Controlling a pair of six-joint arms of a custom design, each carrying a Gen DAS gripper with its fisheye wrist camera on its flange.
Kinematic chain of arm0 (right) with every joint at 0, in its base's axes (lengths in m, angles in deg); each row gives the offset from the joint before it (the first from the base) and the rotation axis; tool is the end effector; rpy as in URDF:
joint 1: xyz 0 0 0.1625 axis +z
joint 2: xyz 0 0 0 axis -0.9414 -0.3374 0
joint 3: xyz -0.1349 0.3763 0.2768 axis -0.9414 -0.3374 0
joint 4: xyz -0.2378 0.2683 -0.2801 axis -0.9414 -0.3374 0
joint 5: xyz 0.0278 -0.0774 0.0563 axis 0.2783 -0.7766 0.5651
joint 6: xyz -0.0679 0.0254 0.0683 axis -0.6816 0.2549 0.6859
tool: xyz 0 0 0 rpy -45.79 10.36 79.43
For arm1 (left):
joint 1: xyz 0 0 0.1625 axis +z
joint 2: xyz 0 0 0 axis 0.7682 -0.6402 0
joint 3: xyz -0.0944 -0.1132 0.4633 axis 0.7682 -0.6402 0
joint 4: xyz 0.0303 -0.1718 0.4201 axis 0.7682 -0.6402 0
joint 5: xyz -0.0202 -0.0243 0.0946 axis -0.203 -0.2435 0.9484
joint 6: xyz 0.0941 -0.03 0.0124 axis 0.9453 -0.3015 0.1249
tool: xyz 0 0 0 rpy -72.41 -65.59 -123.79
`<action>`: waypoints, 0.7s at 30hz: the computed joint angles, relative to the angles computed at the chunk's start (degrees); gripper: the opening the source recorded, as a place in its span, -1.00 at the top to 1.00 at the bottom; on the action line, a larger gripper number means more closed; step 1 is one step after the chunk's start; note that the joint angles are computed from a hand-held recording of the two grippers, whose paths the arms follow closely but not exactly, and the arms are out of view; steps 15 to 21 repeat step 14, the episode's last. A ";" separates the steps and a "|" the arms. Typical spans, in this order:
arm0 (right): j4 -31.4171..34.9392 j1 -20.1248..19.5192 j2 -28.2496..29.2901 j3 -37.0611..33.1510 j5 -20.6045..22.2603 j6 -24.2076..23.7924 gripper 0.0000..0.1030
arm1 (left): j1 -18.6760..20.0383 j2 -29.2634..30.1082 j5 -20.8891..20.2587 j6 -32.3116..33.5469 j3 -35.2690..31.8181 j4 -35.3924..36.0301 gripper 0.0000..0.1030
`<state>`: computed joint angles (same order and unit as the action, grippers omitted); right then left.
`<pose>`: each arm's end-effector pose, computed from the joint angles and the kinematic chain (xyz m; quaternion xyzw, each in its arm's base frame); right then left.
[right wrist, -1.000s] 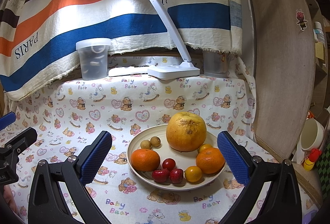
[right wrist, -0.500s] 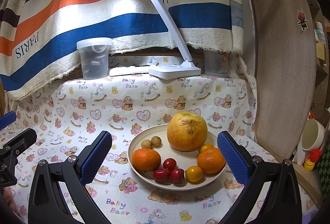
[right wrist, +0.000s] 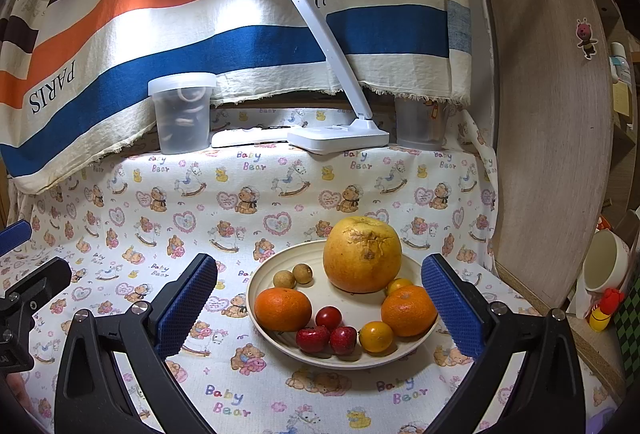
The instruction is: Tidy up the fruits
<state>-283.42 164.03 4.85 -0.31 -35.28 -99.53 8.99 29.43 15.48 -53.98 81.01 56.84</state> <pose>0.1869 -0.8537 0.1460 0.3505 -0.7698 0.4931 0.2034 -0.2093 -0.7627 0.1359 0.1652 0.7100 -0.5692 0.3803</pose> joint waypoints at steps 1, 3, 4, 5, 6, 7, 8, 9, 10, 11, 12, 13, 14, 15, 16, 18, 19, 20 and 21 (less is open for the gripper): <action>0.01 0.00 0.01 -0.02 0.00 0.00 -0.99 | 0.02 0.02 0.02 -0.06 -0.07 0.10 -0.99; 0.01 0.00 0.01 -0.02 0.00 0.00 -0.99 | 0.04 0.03 0.06 -0.07 -0.13 0.24 -0.99; 0.02 -0.01 0.00 -0.02 0.02 -0.01 -0.99 | 0.07 0.02 0.17 -0.13 -0.15 0.37 -0.99; 0.02 -0.01 0.00 -0.02 0.02 -0.01 -0.99 | 0.07 0.02 0.26 -0.19 -0.15 0.43 -0.99; 0.02 -0.01 0.00 -0.02 0.02 -0.01 -0.99 | 0.06 -0.01 0.38 -0.33 -0.13 0.60 -0.99; 0.05 -0.04 0.02 -0.06 0.03 -0.03 -0.99 | 0.04 -0.04 0.38 -0.38 -0.07 0.65 -0.99; 0.03 -0.02 0.00 -0.01 0.02 -0.02 -0.99 | 0.04 -0.04 0.34 -0.41 -0.10 0.74 -0.99; 0.03 -0.03 0.01 -0.04 0.02 -0.02 -0.99 | 0.04 -0.04 0.34 -0.41 -0.10 0.74 -0.99; 0.04 -0.03 0.00 -0.02 0.04 -0.02 -0.99 | 0.04 -0.04 0.34 -0.41 -0.10 0.74 -0.99; 0.07 -0.03 0.00 -0.03 0.06 -0.03 -0.99 | 0.04 -0.04 0.34 -0.41 -0.10 0.74 -0.99; 0.07 -0.03 0.00 -0.03 0.06 -0.03 -0.99 | 0.06 -0.07 0.44 -0.47 -0.09 0.75 -0.99; 0.07 -0.03 0.00 -0.03 0.06 -0.03 -0.99 | 0.09 -0.07 0.53 -0.57 -0.13 0.87 -0.99; 0.07 -0.03 0.00 -0.03 0.06 -0.03 -0.99 | 0.15 -0.12 0.83 -1.03 -0.13 1.23 -0.99; 0.07 -0.03 0.00 -0.03 0.06 -0.03 -0.99 | 0.15 -0.12 0.83 -1.03 -0.13 1.23 -0.99; 0.07 -0.03 0.00 -0.03 0.06 -0.03 -0.99 | 0.15 -0.12 0.83 -1.03 -0.13 1.23 -0.99; 0.07 -0.03 0.00 -0.03 0.06 -0.03 -0.99 | 0.15 -0.12 0.83 -1.03 -0.13 1.23 -0.99; 0.07 -0.03 0.00 -0.03 0.06 -0.03 -0.99 | 0.15 -0.12 0.83 -1.03 -0.13 1.23 -0.99; 0.07 -0.03 0.00 -0.03 0.06 -0.03 -0.99 | 0.15 -0.12 0.83 -1.03 -0.13 1.23 -0.99; 0.07 -0.03 0.00 -0.03 0.06 -0.03 -0.99 | 0.15 -0.12 0.83 -1.03 -0.13 1.23 -0.99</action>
